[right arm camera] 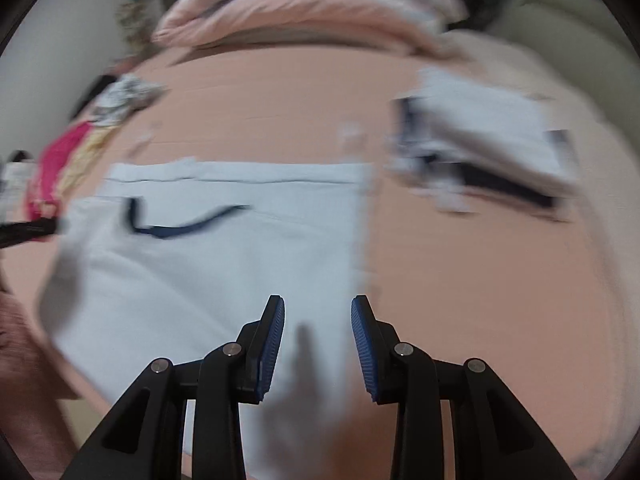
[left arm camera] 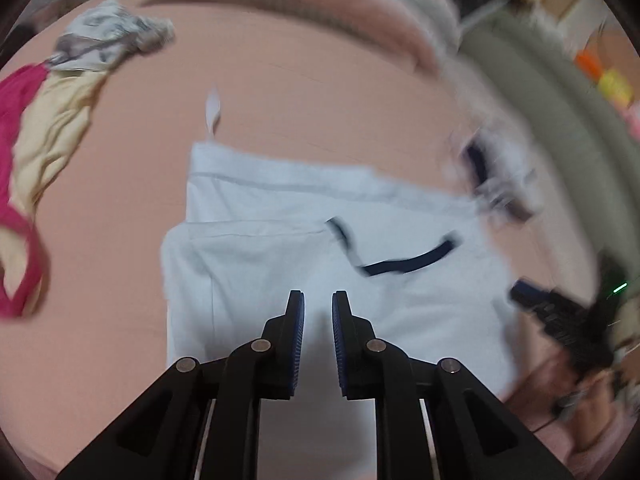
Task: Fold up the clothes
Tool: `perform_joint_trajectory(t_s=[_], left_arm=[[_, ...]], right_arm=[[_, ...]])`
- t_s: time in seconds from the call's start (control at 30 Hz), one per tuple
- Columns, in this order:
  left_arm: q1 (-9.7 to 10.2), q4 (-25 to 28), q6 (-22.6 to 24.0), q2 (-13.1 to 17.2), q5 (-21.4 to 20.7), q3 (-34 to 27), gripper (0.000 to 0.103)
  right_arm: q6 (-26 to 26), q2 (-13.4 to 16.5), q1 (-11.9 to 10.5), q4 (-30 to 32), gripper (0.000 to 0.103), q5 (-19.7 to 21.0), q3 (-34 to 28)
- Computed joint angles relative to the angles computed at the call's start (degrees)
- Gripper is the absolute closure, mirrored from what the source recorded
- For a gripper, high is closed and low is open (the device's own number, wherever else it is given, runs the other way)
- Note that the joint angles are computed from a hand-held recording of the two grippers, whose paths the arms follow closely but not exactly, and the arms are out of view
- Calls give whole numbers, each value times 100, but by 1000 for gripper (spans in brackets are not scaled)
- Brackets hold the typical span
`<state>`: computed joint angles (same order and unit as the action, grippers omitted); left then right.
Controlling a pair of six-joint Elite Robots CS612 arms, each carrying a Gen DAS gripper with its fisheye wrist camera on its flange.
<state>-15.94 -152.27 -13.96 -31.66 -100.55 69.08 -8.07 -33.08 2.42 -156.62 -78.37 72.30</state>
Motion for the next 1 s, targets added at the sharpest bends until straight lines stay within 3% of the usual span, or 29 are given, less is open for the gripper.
perform_joint_trajectory(t_s=[0.07,0.1,0.2,0.27,0.3,0.33,0.37,0.4,0.47,0.57,0.63,0.7,0.73,0.77,0.8,0.83,0.87,0.93,1.0], left_arm=[[-29,364,-10,153,512,-220,91],[21,256,-240,181,532,-207,91],[146,-257,-841,165,555,-87,91],[93,-643,-698,112,1138,-1,89],[85,-904,-512,106,1239,13,86],[110,-1070,-400,133,1100,-50,69],[149,-1017,-421,198,879,-207,37],[183,-854,-488,289,695,-403,25],[237,-445,-541,501,556,-819,22],[257,118,-361,689,636,-1200,23],[279,194,-277,856,325,-1444,23],[279,276,-163,1027,86,-1697,25],[243,369,-42,1072,232,-1788,48],[206,471,91,1109,417,-1873,83],[204,596,164,1135,361,-1965,96],[229,741,222,1163,148,-2072,98],[230,693,336,1092,119,-1995,98],[211,432,616,869,211,-1693,98],[191,-2,945,562,216,-1220,98]], right_arm=[[209,260,32,65,69,18,-268],[310,341,32,37,74,-26,-332],[501,400,-10,-208,75,-13,-364],[541,368,39,-630,69,-629,-337],[522,362,40,-804,66,-843,-343],[500,363,14,-747,62,-817,-424],[494,383,-36,-450,50,-550,-571],[531,438,-102,-58,46,-202,-775],[657,648,-126,585,45,-172,-1269],[766,992,-14,1186,45,-1032,-1957],[814,1164,-7,1424,45,-867,-2250],[731,1348,20,1749,45,-740,-2596],[643,1435,46,1806,44,-761,-2747],[553,1509,53,1807,44,-672,-2873],[497,1581,39,1872,55,-436,-3014],[441,1659,24,1944,72,-200,-3164],[428,1705,6,2027,97,34,-3275],[440,1589,-3,1835,97,244,-3119],[230,1276,-14,1304,97,445,-2566]])
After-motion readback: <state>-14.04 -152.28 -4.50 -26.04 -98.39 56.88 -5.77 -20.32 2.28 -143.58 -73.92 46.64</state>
